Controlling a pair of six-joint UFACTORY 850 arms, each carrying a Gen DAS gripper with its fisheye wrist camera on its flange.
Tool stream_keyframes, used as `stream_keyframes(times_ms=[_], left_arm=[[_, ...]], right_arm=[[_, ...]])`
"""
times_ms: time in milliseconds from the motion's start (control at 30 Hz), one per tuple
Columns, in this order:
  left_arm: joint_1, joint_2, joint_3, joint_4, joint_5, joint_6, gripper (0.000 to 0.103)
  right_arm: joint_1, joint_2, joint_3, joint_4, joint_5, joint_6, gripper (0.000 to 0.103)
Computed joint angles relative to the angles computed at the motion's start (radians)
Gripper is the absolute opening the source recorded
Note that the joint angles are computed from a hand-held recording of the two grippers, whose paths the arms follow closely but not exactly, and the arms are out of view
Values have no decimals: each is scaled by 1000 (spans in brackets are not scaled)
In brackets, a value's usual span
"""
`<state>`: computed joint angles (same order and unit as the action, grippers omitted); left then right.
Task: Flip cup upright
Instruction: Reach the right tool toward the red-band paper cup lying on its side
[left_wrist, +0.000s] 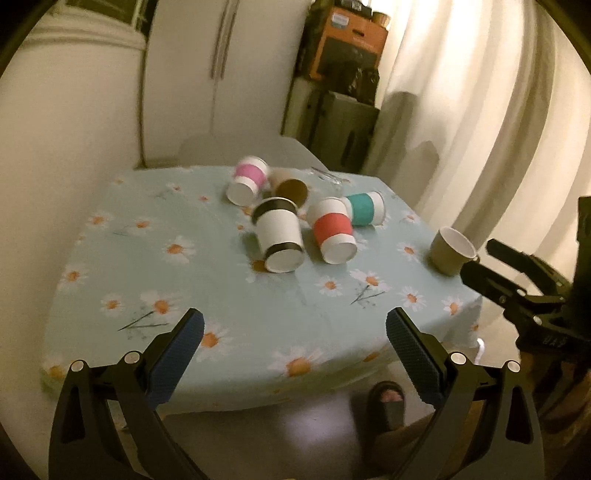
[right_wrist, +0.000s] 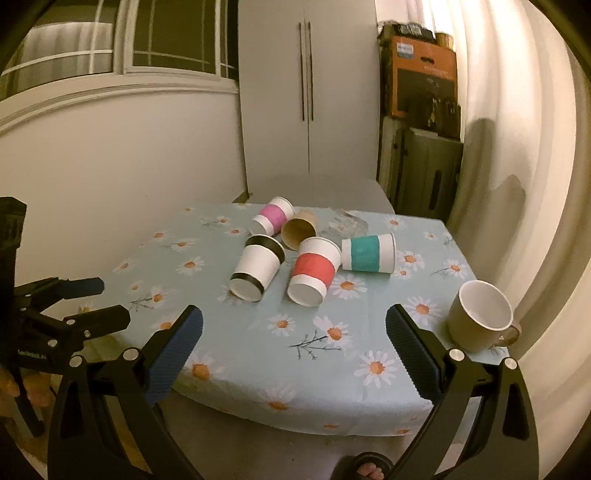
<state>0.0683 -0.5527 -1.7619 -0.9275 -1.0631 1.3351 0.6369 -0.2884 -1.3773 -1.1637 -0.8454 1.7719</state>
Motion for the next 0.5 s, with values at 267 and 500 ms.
stream_keyframes(times_ms=[267, 500], left_arm=[[-96, -260, -396, 180, -128, -366, 96], [-145, -519, -810, 270, -306, -587, 96]], right_arm=[[-242, -45, -84, 522, 281, -421, 98], [-415, -228, -275, 1164, 301, -967, 96]])
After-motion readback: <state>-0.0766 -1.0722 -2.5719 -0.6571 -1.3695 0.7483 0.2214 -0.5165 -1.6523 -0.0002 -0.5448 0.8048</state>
